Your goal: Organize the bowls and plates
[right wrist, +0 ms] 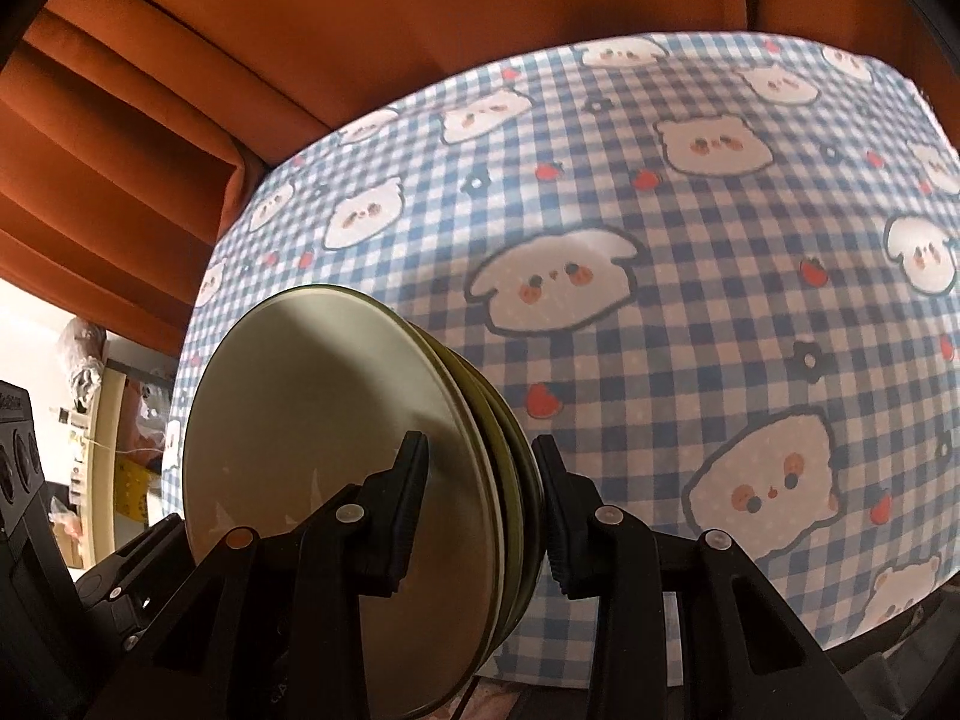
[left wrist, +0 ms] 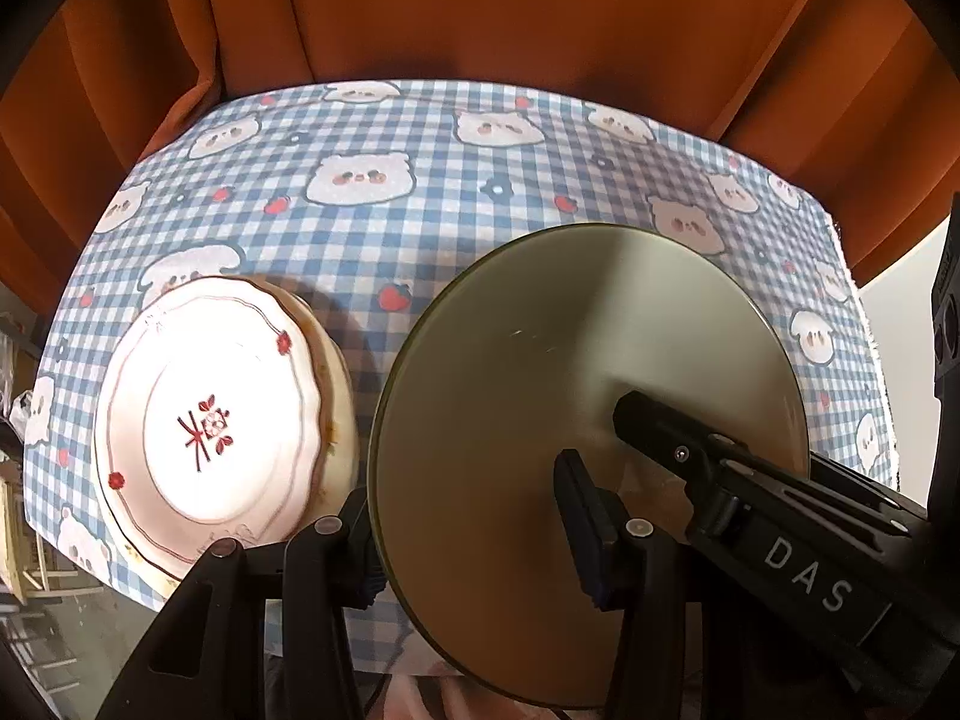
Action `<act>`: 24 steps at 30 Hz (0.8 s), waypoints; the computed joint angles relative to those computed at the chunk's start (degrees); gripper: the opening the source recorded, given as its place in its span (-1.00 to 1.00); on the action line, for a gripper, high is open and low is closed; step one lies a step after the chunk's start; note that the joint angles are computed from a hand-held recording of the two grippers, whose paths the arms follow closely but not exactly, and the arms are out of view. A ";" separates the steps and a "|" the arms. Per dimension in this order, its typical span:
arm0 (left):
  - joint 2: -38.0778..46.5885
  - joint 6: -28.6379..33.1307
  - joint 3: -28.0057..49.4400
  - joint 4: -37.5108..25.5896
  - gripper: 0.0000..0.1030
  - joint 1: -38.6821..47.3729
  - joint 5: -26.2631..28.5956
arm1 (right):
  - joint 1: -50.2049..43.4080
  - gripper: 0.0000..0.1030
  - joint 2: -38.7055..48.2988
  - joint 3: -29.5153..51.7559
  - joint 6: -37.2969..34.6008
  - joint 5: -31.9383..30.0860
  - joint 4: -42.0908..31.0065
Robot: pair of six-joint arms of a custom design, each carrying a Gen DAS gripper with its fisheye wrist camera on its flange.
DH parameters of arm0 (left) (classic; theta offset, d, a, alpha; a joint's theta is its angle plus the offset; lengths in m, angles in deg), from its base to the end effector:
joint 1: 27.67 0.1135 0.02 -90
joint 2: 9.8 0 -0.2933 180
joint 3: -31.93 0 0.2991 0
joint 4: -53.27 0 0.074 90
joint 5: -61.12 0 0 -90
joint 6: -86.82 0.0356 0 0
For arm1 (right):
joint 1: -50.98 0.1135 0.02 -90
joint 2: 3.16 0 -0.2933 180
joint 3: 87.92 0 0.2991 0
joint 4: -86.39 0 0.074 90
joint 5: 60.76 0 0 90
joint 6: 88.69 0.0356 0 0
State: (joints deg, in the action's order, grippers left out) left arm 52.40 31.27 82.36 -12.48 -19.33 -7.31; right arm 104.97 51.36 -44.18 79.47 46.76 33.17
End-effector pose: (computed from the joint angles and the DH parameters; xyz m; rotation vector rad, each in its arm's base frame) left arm 0.1990 0.0159 0.2074 0.6841 2.6938 -0.3820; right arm 0.1209 0.1481 0.1994 0.6483 2.5766 0.3944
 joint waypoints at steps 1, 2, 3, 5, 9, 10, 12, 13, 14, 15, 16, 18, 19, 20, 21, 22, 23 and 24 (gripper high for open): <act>0.49 1.23 0.40 -0.13 -0.08 1.07 0.63 | 0.47 -0.25 0.83 0.77 0.41 0.52 -0.22; 0.87 2.25 0.68 -0.22 -0.07 1.89 1.11 | 0.87 -0.25 1.86 1.54 0.84 0.97 -0.21; 1.73 3.85 1.24 -0.55 -0.08 3.10 1.75 | 1.19 -0.25 3.08 2.17 1.25 1.43 0.19; 3.98 7.05 2.64 -1.55 -0.08 5.54 2.71 | 2.31 -0.25 5.11 3.52 2.69 2.52 0.09; 7.77 12.54 5.53 -3.56 -0.08 9.51 4.17 | 4.42 -0.25 10.39 7.37 5.82 4.04 -0.62; 8.85 13.94 6.41 -4.04 -0.08 10.45 4.48 | 4.84 -0.25 11.60 8.33 6.65 4.41 -0.80; 10.98 16.47 8.23 -4.87 -0.08 12.21 5.09 | 5.50 -0.25 14.05 10.42 7.99 5.09 -1.21; 12.08 17.73 9.20 -5.29 -0.07 13.11 5.43 | 5.71 -0.25 15.15 11.33 8.40 5.38 -1.30; 12.91 18.63 9.95 -5.63 -0.07 13.80 5.67 | 5.98 -0.25 16.32 12.37 8.84 5.71 -1.46; 14.29 19.86 11.14 -6.02 -0.07 14.73 5.94 | 6.16 -0.25 17.83 13.62 9.23 6.08 -1.51; 15.42 20.85 12.11 -6.31 -0.08 15.51 6.12 | 6.35 -0.25 19.07 14.72 9.56 6.39 -1.58; 17.58 22.62 13.98 -6.88 -0.08 16.96 6.35 | 6.47 -0.25 21.45 16.61 9.88 6.76 -1.28; 18.77 23.54 15.02 -7.21 -0.07 17.70 6.44 | 6.57 -0.25 22.94 17.84 10.15 6.93 -1.09; 20.01 24.46 16.07 -7.49 -0.07 18.43 6.56 | 6.54 -0.25 23.92 18.60 10.19 7.01 -0.90; 21.04 25.18 16.91 -7.70 -0.07 18.95 6.64 | 6.61 -0.25 25.33 19.79 10.33 7.16 -0.79; 22.17 26.04 17.87 -7.99 -0.08 19.61 6.73 | 6.68 -0.25 26.54 20.86 10.47 7.31 -0.76; 23.22 26.71 18.77 -8.18 -0.08 20.14 6.79 | 6.72 -0.25 27.86 22.02 10.57 7.49 -0.72; 24.22 27.32 19.59 -8.30 -0.08 20.59 6.84 | 6.70 -0.25 28.99 23.03 10.65 7.58 -0.67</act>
